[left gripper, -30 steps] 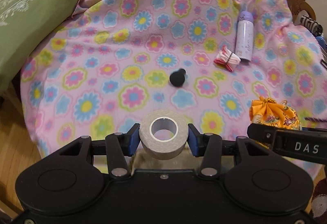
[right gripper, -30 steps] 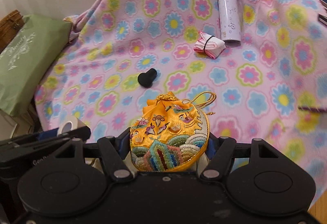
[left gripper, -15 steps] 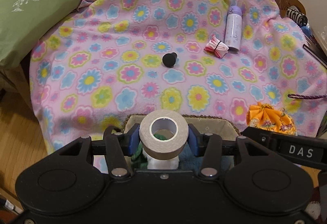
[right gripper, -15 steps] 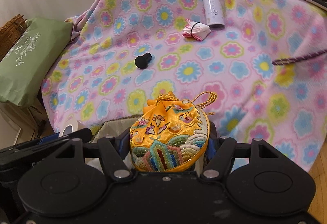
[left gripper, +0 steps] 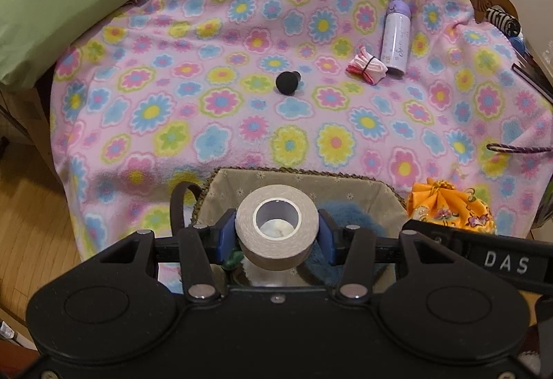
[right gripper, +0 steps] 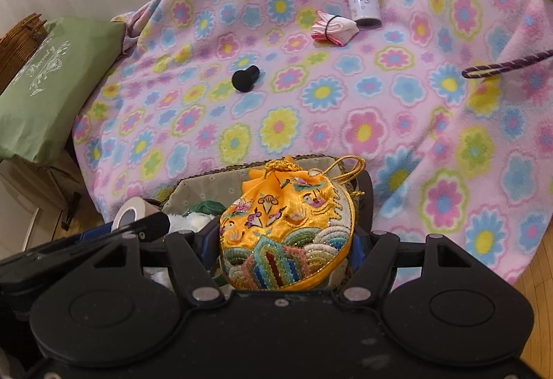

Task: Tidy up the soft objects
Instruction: 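Carry the pouch and tape roll over the woven basket with both tools, then lower the pouch and tape roll into the basket and open both tools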

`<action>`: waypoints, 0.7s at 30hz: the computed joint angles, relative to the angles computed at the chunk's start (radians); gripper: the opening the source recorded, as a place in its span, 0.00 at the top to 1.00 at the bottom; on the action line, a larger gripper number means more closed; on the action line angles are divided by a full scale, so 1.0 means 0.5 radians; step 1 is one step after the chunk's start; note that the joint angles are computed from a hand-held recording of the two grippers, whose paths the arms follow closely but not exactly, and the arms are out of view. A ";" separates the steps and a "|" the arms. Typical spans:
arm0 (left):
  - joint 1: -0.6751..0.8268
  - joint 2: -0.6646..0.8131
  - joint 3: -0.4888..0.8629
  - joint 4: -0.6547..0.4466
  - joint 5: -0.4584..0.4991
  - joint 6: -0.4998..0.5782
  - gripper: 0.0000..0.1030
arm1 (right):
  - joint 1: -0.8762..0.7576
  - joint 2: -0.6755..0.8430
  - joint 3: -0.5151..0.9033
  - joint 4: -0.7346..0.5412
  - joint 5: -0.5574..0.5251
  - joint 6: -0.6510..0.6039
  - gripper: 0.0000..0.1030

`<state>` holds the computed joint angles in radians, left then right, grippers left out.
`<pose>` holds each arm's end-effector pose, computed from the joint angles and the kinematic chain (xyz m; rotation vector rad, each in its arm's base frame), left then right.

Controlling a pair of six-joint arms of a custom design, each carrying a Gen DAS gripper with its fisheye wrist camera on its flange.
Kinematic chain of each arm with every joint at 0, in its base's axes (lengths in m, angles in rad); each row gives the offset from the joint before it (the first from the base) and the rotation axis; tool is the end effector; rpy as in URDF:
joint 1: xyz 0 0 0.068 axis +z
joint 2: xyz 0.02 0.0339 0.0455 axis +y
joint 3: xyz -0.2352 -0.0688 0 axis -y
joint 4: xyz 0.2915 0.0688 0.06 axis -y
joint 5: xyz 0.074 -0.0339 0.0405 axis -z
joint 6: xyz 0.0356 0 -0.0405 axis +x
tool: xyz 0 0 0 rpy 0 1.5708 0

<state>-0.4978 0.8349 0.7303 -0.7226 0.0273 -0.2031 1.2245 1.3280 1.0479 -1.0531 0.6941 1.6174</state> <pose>0.2038 -0.1119 0.2364 0.3693 2.4003 -0.3562 0.1178 0.2594 0.2204 0.5743 2.3511 0.1548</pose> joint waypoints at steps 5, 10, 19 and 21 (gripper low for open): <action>-0.039 0.011 -0.011 -0.002 -0.017 0.014 0.54 | -0.015 -0.005 -0.019 0.015 -0.052 0.005 0.33; -0.055 0.033 -0.016 -0.014 -0.020 0.032 0.54 | -0.025 0.011 -0.011 0.041 -0.088 -0.019 0.33; -0.010 0.064 -0.005 -0.025 0.032 0.023 0.54 | -0.047 -0.001 -0.019 0.048 -0.110 -0.049 0.32; -0.010 0.064 -0.004 -0.026 0.037 0.021 0.54 | -0.049 0.000 -0.017 0.049 -0.106 -0.061 0.32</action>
